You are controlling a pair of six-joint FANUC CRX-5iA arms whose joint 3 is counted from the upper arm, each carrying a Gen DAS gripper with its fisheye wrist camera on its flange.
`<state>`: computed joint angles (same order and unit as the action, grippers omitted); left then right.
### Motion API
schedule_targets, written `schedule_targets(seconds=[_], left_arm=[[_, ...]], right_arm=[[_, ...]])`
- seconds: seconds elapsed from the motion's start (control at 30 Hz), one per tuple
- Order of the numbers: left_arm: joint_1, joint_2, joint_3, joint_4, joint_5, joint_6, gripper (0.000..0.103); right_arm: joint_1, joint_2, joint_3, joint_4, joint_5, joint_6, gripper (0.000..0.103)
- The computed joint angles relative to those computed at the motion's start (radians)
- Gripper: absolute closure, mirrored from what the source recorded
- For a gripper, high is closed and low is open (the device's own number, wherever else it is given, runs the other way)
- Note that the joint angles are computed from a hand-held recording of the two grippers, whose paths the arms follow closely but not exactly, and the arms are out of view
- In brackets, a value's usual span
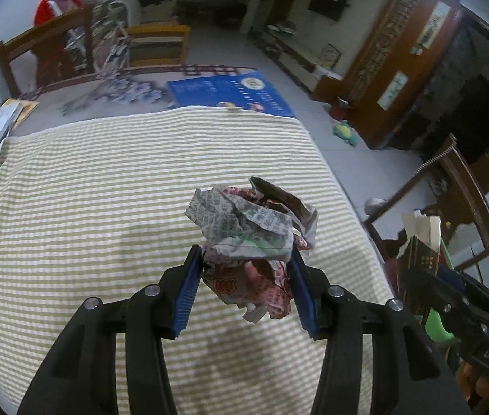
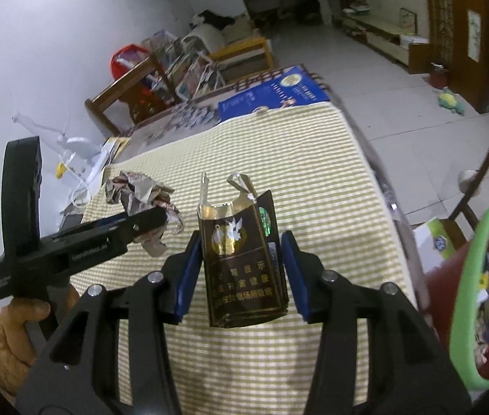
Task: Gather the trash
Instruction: 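Carry the wrapper and cigarette pack to the red bin and open both tools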
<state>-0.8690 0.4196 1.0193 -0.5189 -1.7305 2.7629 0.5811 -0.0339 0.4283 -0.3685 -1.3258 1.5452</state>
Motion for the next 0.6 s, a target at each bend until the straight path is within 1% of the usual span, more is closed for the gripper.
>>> schedule_targets(seconds=[0.23,0.4,0.6], left_arm=[[-0.028,0.082,0.140,-0.006,-0.027,-0.074,0.056],[-0.044,0.151,0.257,-0.003,-0.062,-0.121,0.056],[-0.050,0.216,0.365,0.001,-0.091,-0.163,0.056]], right_arm=[[-0.050,-0.059,-0.059,0.030,0.047,-0.048,0.058],[-0.085,-0.081,-0.083,0.028,0.051,-0.057,0.058],[-0.116,-0.100,-0.101,0.030,0.055,-0.063,0.057]])
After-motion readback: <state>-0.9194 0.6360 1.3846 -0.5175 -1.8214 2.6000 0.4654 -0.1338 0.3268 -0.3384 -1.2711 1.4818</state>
